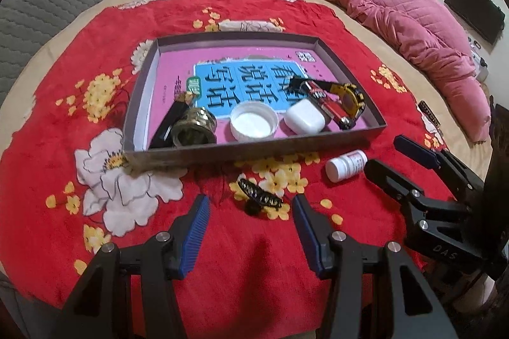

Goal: Organize rigid objects
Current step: 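Withdraw both tools up out of the box, then close right tool on the white pill bottle while left tool closes on the black hair clip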

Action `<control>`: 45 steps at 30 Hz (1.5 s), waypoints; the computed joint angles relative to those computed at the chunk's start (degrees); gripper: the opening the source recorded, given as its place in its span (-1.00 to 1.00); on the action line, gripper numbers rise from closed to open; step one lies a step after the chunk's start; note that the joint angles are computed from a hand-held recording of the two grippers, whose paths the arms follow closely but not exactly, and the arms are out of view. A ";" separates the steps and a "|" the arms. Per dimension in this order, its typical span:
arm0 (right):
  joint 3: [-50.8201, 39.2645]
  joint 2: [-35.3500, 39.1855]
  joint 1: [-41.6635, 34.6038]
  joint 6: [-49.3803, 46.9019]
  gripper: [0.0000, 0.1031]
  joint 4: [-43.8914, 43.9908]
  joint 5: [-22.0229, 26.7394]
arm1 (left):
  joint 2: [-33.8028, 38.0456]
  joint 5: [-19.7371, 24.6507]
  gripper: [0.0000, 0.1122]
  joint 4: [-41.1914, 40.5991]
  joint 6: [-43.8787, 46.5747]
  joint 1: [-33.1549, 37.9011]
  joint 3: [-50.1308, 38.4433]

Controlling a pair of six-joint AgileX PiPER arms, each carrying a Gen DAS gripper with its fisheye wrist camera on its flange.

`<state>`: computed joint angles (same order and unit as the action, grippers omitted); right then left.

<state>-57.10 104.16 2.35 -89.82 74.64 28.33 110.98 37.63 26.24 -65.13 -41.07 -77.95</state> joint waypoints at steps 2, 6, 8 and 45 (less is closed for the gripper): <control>0.06 0.09 0.52 0.79 0.46 -1.15 -0.44 | 0.28 -0.10 -0.05 -0.59 0.23 -0.12 0.32; 0.31 0.09 1.33 1.83 0.46 -2.63 -1.13 | 0.76 -0.74 -0.05 -1.86 0.51 -0.12 0.99; -0.03 0.56 1.91 3.26 0.46 -4.24 -1.73 | 1.16 -1.16 -0.05 -2.24 0.69 -0.06 1.32; -6.90 10.32 5.24 14.32 -0.03 -13.67 -6.92 | 10.09 -7.34 -0.66 -1.91 1.23 4.13 -3.11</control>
